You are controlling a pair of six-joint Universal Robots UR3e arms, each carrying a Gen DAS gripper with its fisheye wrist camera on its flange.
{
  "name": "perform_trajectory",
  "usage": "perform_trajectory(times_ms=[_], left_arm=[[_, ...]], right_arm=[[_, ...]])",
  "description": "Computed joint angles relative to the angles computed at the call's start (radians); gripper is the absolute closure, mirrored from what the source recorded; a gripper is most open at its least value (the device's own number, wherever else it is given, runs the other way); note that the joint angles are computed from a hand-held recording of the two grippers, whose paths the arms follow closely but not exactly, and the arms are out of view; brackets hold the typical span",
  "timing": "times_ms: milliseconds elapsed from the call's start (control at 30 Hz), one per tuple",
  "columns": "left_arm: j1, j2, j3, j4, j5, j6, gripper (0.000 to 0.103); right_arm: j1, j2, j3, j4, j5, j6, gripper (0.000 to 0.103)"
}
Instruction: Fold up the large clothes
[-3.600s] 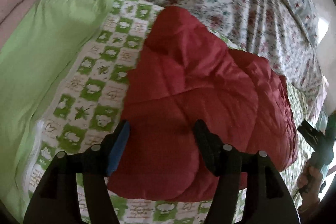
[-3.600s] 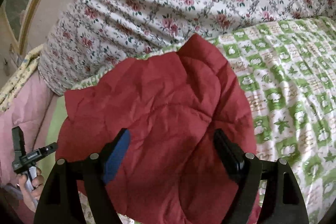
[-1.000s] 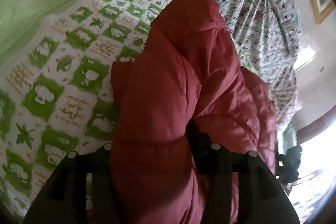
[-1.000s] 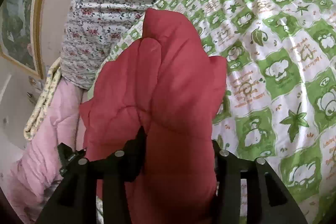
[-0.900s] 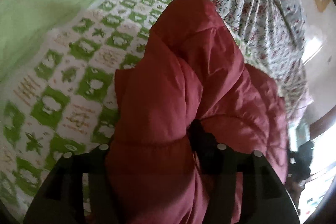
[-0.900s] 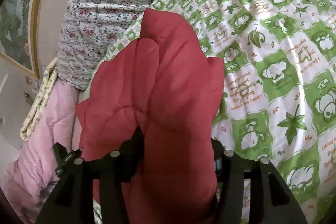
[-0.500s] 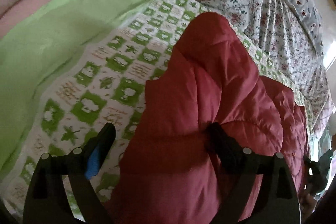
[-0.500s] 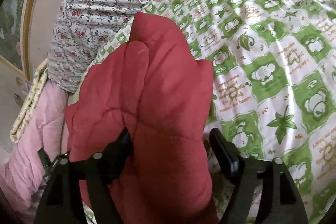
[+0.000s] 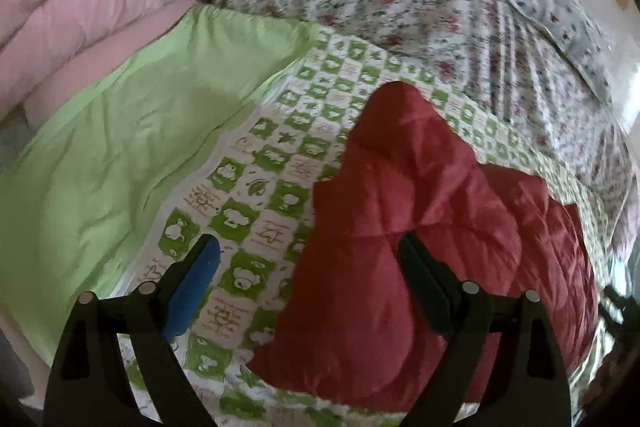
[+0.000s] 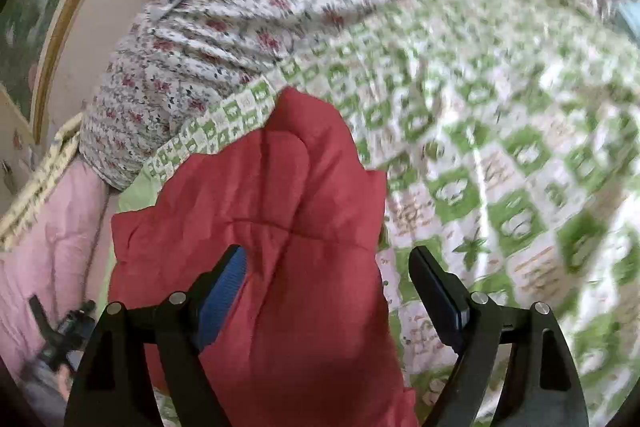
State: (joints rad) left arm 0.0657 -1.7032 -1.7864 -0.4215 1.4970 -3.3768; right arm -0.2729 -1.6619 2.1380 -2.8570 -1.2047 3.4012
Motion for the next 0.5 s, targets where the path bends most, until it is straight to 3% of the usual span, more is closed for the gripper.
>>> perform_trajectory(times_ms=[233, 500], left_arm=[[-0.127, 0.008, 0.036, -0.059, 0.034, 0.041, 0.011], [-0.272, -0.029, 0.092, -0.081, 0.075, 0.084, 0.011]], right_arm=[[0.217, -0.041, -0.04, -0.026, -0.251, -0.013, 0.018], [0.424, 0.083, -0.169, 0.031, -0.328, -0.048, 0.018]])
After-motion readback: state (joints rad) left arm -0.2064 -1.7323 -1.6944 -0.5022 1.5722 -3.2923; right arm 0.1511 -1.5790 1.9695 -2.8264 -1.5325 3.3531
